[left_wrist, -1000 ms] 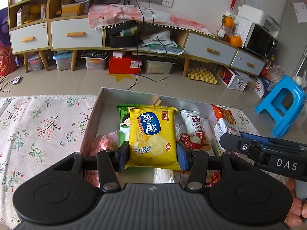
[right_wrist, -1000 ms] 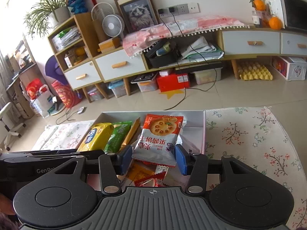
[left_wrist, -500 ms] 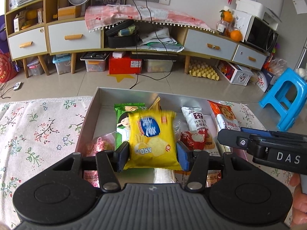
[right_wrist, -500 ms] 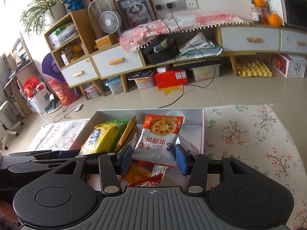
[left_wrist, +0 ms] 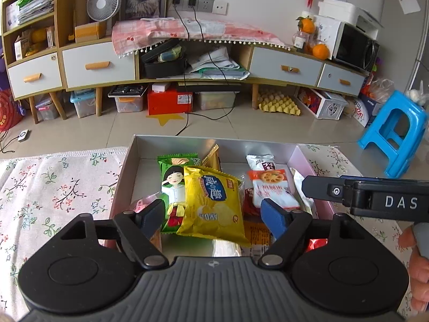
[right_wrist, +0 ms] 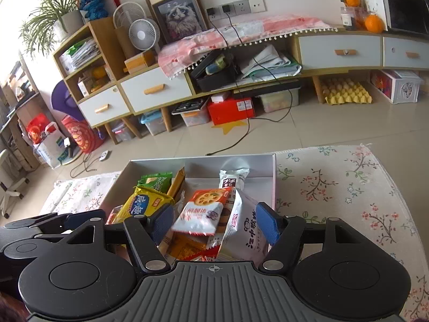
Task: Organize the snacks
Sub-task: 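Open both tools to drop the bags into the pink box, then move both tools back toward the white bread-roll bag and small blue-white candy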
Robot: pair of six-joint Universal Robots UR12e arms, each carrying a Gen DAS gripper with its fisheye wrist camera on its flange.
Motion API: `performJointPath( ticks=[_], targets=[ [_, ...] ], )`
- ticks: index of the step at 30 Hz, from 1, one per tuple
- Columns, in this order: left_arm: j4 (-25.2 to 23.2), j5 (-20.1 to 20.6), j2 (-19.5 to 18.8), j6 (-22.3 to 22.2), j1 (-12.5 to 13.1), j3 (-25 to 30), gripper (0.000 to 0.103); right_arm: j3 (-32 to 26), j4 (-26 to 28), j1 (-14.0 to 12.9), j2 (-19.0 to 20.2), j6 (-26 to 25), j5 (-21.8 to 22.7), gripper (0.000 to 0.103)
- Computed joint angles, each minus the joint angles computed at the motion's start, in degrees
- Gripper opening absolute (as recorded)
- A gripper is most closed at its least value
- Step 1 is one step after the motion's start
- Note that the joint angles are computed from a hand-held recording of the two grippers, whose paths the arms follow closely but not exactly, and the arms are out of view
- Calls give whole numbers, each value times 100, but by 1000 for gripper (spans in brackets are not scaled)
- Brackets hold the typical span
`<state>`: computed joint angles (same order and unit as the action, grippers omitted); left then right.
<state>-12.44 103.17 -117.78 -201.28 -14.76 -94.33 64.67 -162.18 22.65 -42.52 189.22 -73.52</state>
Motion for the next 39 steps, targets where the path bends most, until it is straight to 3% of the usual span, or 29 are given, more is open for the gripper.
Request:
performJointPath(
  ticks=[10,14,19,39],
  targets=[
    [-66,94,196,84,-31,-209,89,316,-66,23,-256,-83,-57,74],
    [-69,103,301,92,-41,-326,96,492,-164,34,-384,-93,-80,85],
    [-47,139,439,83,-42,-498,100,693,-229,53,-529,-200,-97,85],
    [-165,367,939,-448,14,-1160,102,1382,-295,182,-893,-379,-153,86]
  ],
)
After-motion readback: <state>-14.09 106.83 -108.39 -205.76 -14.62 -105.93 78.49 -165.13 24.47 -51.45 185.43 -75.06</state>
